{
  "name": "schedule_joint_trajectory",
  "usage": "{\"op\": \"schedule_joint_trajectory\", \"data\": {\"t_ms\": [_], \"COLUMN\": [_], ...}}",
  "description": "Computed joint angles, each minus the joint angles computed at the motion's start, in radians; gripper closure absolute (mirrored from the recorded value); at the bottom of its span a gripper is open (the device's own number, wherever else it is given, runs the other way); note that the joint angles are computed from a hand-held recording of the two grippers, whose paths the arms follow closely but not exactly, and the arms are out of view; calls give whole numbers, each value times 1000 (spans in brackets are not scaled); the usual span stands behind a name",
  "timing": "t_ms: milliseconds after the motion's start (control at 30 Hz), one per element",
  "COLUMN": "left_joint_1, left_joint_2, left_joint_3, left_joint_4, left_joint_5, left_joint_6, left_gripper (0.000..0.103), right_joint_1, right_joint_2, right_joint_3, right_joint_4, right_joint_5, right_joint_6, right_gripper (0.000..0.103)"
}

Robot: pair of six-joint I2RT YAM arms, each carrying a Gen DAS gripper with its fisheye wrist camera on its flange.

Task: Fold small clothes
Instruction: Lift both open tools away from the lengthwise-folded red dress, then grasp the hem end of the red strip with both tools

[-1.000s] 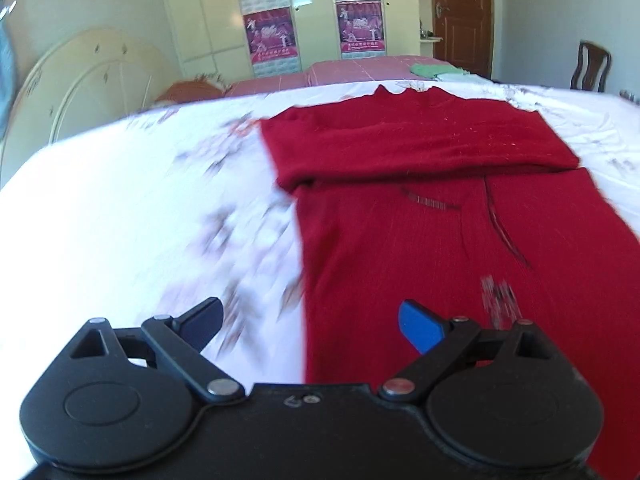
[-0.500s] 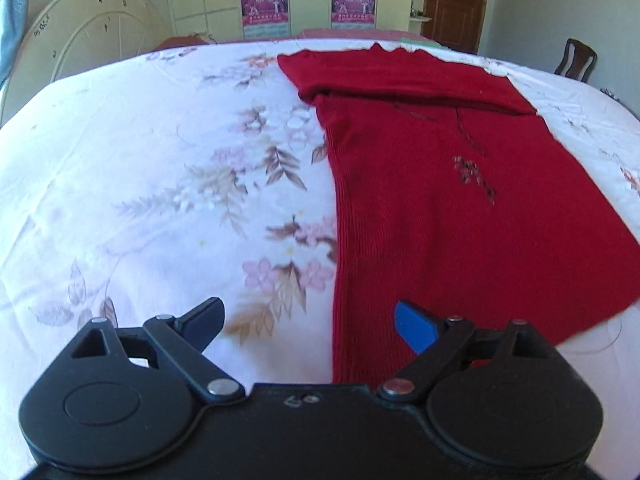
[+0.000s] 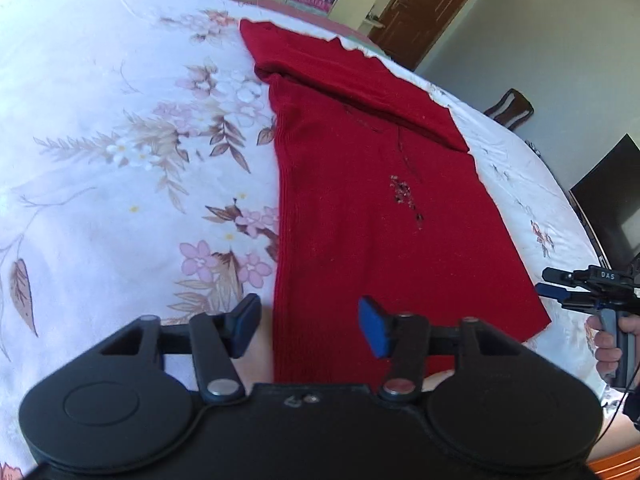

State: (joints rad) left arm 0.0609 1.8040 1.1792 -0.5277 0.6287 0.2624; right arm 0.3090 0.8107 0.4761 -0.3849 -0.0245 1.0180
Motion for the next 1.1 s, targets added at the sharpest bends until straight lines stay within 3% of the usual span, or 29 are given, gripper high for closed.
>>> {"op": "schedule_joint_trajectory", "data": {"t_ms": [67,200,300,333,400,433,500,667,733,833,867,900,933,967,1000,1033,1100], "left_joint_1": [0,5,-21,-22,-12,-12,-7,29,27,23,22,19,13,7,1,-5,-6], "left_joint_2": [30,115,133,146,197,209,202,231,227,222,225,225,225,228,225,213,183], "left_joint_3": [31,130,156,173,231,241,217,200,196,190,196,196,197,200,195,179,133], "left_joint_4": [-12,-69,-85,-113,-219,-240,-209,-168,-172,-159,-166,-169,-175,-189,-202,-198,-177], "left_joint_5": [12,85,85,107,188,197,191,267,265,263,269,275,274,273,262,248,243], "left_joint_6": [5,-37,-18,6,45,54,47,-26,6,-28,-36,-39,-36,-22,-1,9,36], "left_gripper": [49,28,27,29,46,49,56,57,56,57,59,63,69,84,88,88,78], "right_joint_1": [-40,-91,-121,-137,-170,-175,-168,-201,-216,-226,-226,-223,-200,-175,-164,-161,-155], "right_joint_2": [25,22,17,15,14,11,-28,-134,-107,-44,-31,-8,19,40,40,33,25], "right_joint_3": [-1,-27,-50,-60,-90,-105,-130,-212,-199,-157,-150,-141,-127,-119,-128,-142,-160], "right_joint_4": [12,51,85,100,150,173,181,215,217,206,203,199,186,181,200,223,247], "right_joint_5": [-40,-83,-135,-171,-277,-314,-322,-342,-369,-394,-400,-413,-397,-376,-368,-366,-359], "right_joint_6": [-31,-34,-35,-36,-24,-15,3,106,85,38,28,14,-4,-17,-7,14,42], "right_gripper": [54,54,54,54,54,54,54,55,55,55,69,91,98,98,98,98,97]}}
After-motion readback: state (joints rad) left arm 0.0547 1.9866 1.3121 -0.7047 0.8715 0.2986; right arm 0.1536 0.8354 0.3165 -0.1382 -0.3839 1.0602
